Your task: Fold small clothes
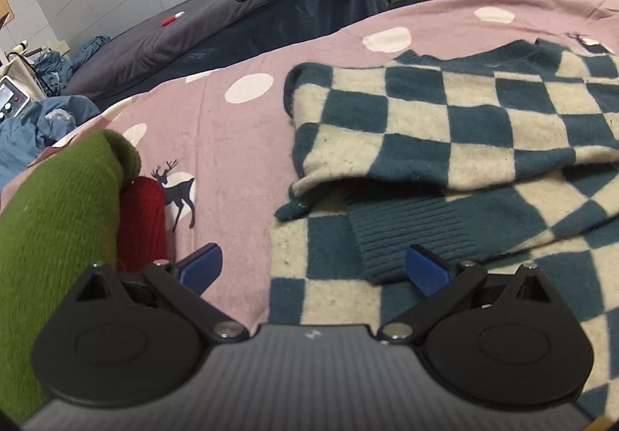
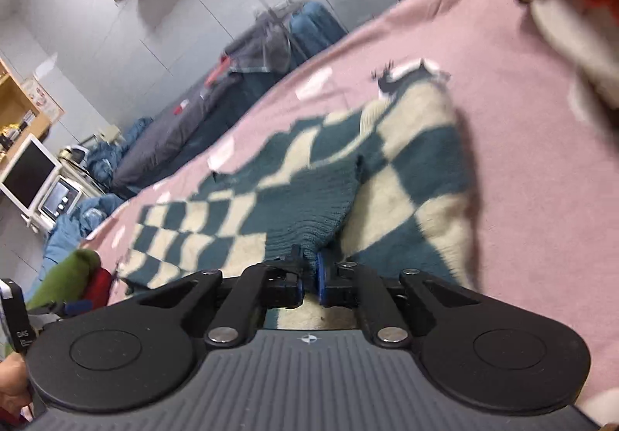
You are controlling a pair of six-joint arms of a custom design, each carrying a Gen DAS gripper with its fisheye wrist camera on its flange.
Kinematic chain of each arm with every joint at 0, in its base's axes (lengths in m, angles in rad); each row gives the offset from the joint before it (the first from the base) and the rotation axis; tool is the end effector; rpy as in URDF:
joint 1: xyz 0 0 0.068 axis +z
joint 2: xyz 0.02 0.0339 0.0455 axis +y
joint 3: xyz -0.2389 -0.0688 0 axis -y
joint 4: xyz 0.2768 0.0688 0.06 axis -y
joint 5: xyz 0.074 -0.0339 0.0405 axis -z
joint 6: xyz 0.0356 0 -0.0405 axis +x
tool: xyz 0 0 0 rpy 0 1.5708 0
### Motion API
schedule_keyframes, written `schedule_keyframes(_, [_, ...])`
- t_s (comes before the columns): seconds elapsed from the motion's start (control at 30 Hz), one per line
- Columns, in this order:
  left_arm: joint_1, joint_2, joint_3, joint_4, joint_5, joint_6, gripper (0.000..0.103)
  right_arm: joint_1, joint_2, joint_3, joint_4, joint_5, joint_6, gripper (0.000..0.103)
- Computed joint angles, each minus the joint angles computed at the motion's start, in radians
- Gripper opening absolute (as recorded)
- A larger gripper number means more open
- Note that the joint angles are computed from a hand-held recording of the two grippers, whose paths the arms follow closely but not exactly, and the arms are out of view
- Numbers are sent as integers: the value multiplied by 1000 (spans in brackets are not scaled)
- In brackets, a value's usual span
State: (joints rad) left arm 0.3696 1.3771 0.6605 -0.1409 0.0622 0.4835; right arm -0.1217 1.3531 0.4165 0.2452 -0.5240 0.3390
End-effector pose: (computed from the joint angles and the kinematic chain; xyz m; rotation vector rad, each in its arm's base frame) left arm 0.2748 0.1041 0.1285 0.1678 2.4444 0.3083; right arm 0.2617 -0.0141 0.0925 0.2351 2.2337 0.7077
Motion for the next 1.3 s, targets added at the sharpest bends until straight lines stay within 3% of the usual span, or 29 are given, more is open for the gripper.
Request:
schedule_keyframes(0.17, [-18,-113,-102,27,-44,58,103,-73,-130,-20,-170,-49,-113,12])
schedule_keyframes(0.33, [-1,-190,-167,-10,-42,53,103,-80,-73,-18,-152,-14,-100,8])
schedule_keyframes(0.43, [-1,-234,-199,-32,-39,41,103,-78,-72,-28,-138,-11,-104,12])
schedule_keyframes(0.57, [-5,-305,-227,-86,-10,-6,103,-75,-205,-78,-177,16,-148,54])
schedule_keyframes(0.7, [-6,-374,-255,-128,-2,-13,103,-114,-363,-106,-345,-53,-288,82])
schedule_keyframes(0.87, [62,-420,-263,-196,73,-9,103,-208,-440,-75,-707,-194,-598,83])
schedule_keyframes(0.97, [122,-442,-267,-245,111,30,103,-285,-428,-48,-918,-223,-821,83])
schedule_keyframes(1.07, [224,-465,-271,-295,209,76,103,-365,-429,-33,-1092,-227,-1016,83])
schedule_keyframes(1.17, [337,-466,-264,-345,320,114,103,-439,-417,-32,-1207,-227,-1133,83])
schedule_keyframes(1.23, [448,-435,-249,-380,433,178,103,-460,-373,-24,-1235,-237,-1174,83])
schedule_keyframes(1.3, [535,-388,-224,-414,471,247,103,-458,-374,-29,-1243,-243,-1178,83])
